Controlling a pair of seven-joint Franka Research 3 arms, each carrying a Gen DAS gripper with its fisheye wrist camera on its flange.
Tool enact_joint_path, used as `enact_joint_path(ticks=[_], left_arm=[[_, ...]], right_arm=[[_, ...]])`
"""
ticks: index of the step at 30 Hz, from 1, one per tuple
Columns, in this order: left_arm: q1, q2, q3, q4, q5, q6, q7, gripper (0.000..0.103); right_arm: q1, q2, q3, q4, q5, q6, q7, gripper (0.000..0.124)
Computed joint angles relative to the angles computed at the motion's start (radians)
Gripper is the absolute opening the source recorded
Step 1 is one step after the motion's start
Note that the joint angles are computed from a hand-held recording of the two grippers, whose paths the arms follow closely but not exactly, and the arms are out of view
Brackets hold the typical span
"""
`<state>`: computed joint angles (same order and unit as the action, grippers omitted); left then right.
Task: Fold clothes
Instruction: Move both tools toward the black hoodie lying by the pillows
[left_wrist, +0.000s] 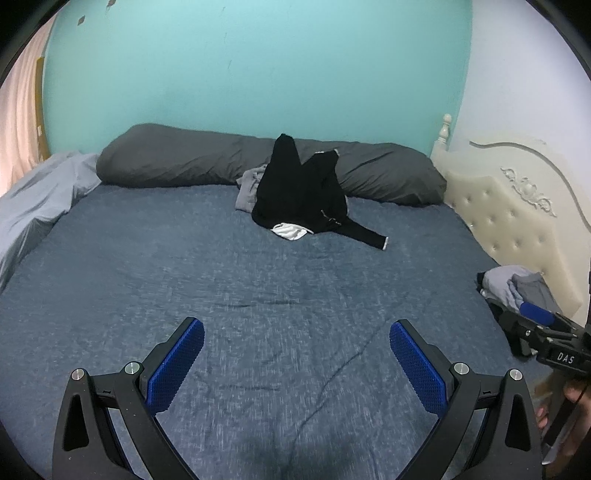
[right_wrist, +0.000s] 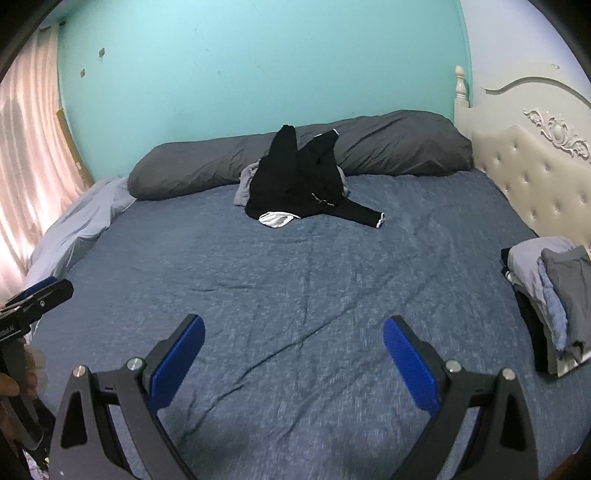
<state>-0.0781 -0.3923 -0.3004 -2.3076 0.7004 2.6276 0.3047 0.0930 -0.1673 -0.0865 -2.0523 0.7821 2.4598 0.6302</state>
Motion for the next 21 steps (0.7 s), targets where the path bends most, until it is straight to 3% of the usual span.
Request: enact_joint_path(ticks=[7, 12, 21], left_arm=[[0.066, 0.188, 0.043, 0.078, 0.096, 0.098, -0.044, 0.103], [0.074, 0.333, 0.101, 0.156, 0.165, 0.154, -0.085, 0.103], [0.049, 0.582, 0.224, 0.329, 0.137, 0.227, -0.036, 0.103]], right_arm=[[-0.012, 0.24, 0.041, 0.204, -0.021, 0.021, 0.02, 0.098], [-0.032, 0.442, 0.094, 0.4, -0.051, 0.012, 0.047, 0.098], [-0.02, 0.869, 0.163, 0.909, -0.216, -0.085, 0.227, 0.098]])
